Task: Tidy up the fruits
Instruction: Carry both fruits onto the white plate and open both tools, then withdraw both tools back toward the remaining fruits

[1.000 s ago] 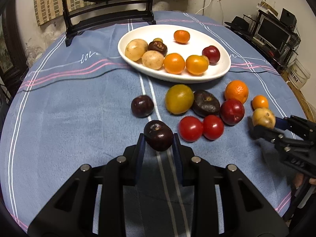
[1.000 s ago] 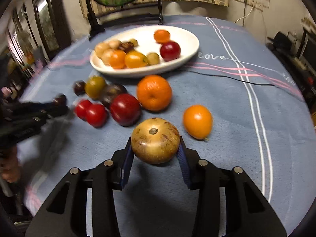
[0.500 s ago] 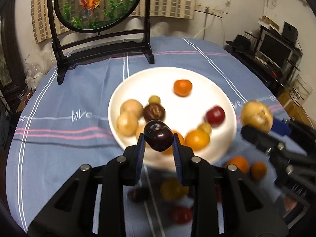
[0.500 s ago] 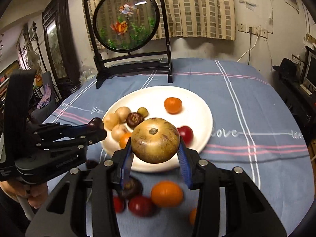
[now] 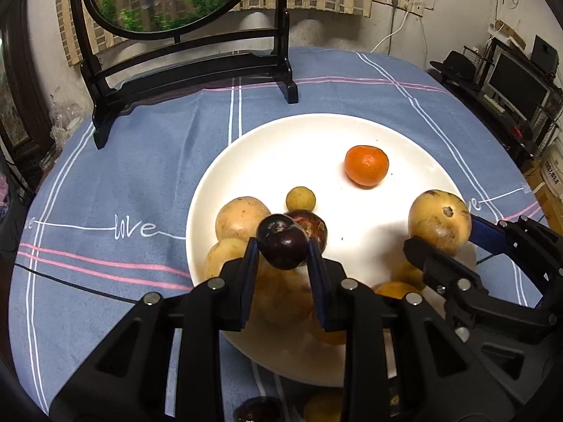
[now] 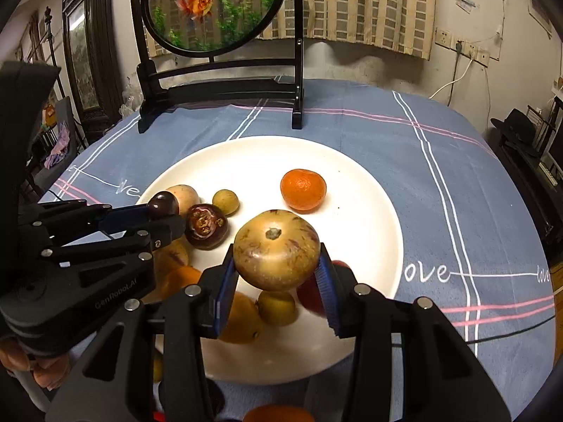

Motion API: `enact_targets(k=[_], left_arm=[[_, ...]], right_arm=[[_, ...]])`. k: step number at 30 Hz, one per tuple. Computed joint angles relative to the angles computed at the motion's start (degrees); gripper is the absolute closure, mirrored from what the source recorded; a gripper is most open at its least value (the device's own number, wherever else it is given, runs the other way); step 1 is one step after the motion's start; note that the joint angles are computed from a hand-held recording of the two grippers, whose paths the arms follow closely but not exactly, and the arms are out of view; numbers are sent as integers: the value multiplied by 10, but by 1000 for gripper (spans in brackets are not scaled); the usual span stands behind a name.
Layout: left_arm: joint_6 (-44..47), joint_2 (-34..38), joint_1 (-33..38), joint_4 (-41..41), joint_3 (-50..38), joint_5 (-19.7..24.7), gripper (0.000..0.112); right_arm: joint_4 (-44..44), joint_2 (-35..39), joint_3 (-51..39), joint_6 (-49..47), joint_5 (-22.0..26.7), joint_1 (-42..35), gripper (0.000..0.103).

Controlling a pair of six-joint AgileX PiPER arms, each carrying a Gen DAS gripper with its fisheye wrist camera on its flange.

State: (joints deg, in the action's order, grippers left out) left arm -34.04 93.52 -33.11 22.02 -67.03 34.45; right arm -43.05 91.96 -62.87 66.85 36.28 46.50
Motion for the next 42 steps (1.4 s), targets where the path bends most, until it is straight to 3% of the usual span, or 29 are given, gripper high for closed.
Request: enact_targets(k=[3,5,6,7,10,15,23,27,34,42], left_arm=[[-73,11,-16,64,-9,12,82],[-98,8,-21,84,-8,13,68],[-103,2,-22,88,-5,9,50],[-112,-4,-24,96,0,6,44],[-136,-31,-35,131,19,-1,40],[-130,-94,-41,123,55,3,28],[-143,-227,-41,111,166,7,24],[-210,-275,-78,156,222,39,23],[-265,-329,-126,155,305,68,23],[-312,-386,-155,145,374,77,23]], right_arm=[[20,19,-22,-33,23,-4,58],[22,21,-26,-35,37,-2,55],[5,14,-17,-19,35,2,52],[-14,5,-7,2,31,6,48],[-81,-16,17,69,47,29,40],[-96,-67,56,119,60,49,39],[-98,-205,177,232,103,131,38],[-82,-247,220,282,139,188,38],[-65,-251,258,367,234,324,38],[-42,-223,276,432,290,416,38]])
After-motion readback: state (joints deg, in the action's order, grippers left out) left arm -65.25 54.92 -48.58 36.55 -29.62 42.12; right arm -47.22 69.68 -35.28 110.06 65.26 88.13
